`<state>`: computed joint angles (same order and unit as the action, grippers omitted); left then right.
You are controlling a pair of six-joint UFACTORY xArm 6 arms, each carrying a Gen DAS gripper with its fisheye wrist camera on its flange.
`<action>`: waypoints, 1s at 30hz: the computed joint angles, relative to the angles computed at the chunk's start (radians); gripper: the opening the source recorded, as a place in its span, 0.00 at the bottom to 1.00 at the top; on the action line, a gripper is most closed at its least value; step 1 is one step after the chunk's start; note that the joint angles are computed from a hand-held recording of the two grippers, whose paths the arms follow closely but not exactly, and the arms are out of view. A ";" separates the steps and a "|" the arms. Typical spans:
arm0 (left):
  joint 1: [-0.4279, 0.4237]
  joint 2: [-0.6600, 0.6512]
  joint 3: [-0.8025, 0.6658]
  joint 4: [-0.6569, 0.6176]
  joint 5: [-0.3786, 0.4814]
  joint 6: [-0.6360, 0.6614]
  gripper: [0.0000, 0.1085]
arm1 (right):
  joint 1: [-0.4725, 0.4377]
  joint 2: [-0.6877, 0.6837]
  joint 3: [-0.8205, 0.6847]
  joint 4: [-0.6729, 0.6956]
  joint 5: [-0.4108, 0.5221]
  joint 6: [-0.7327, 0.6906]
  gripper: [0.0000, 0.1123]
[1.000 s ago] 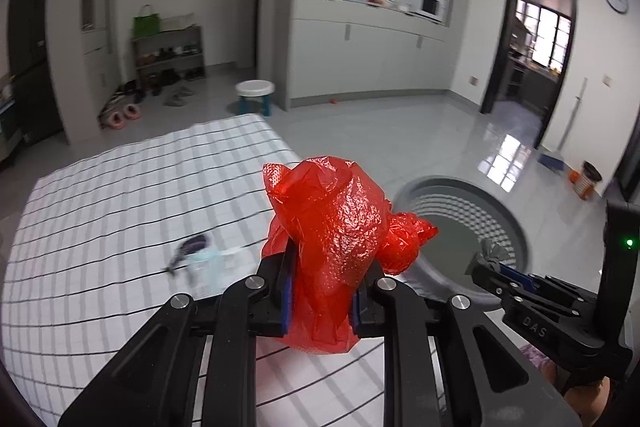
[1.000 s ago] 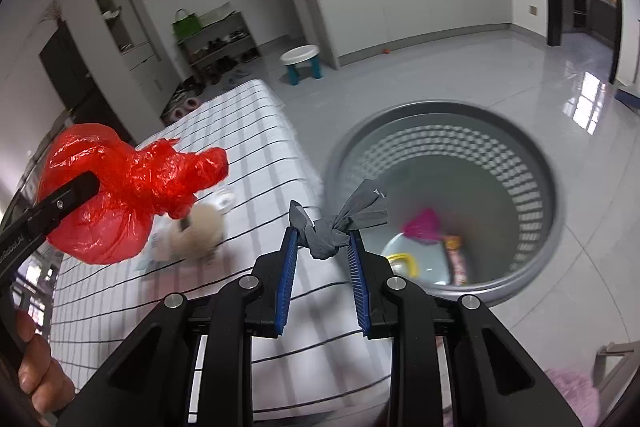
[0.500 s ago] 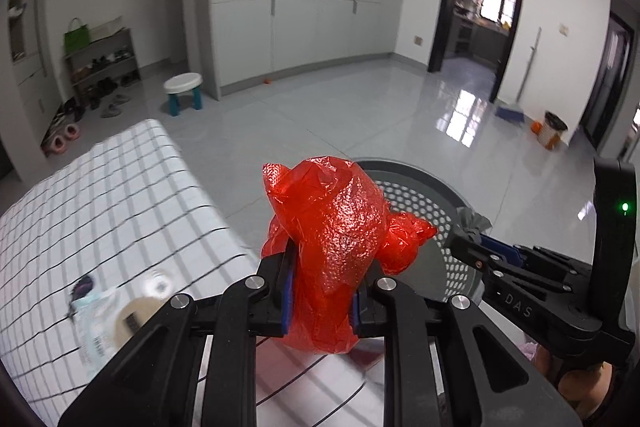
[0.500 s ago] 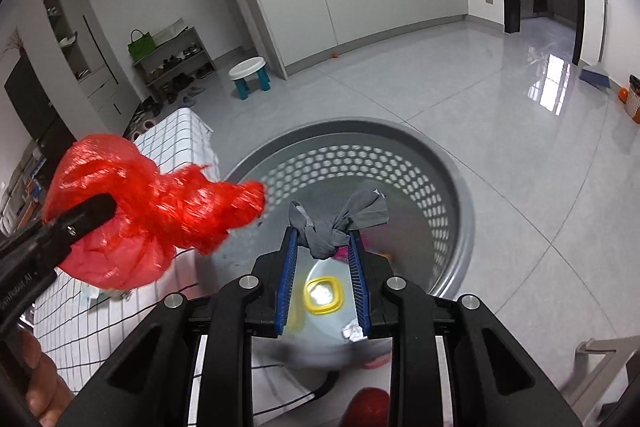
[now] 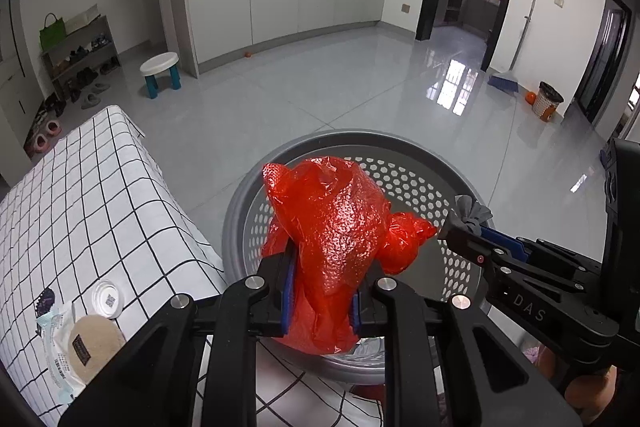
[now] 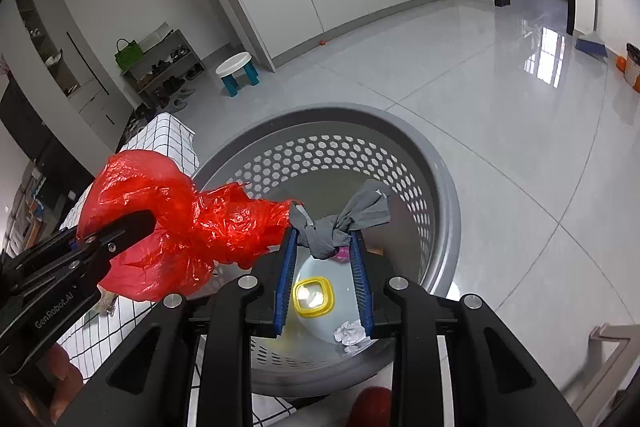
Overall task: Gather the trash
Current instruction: 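Open the left gripper to drop the red bag into the basket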
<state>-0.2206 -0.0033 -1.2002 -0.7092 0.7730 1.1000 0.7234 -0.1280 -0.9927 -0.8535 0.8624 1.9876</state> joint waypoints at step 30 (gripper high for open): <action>0.002 -0.027 0.023 0.034 -0.065 -0.035 0.66 | 0.032 -0.044 0.029 -0.057 0.063 0.070 0.49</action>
<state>-0.2187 -0.0300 -1.1772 -0.6748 0.7079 1.0652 0.7549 -0.1725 -0.9642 -0.9105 0.9253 2.0575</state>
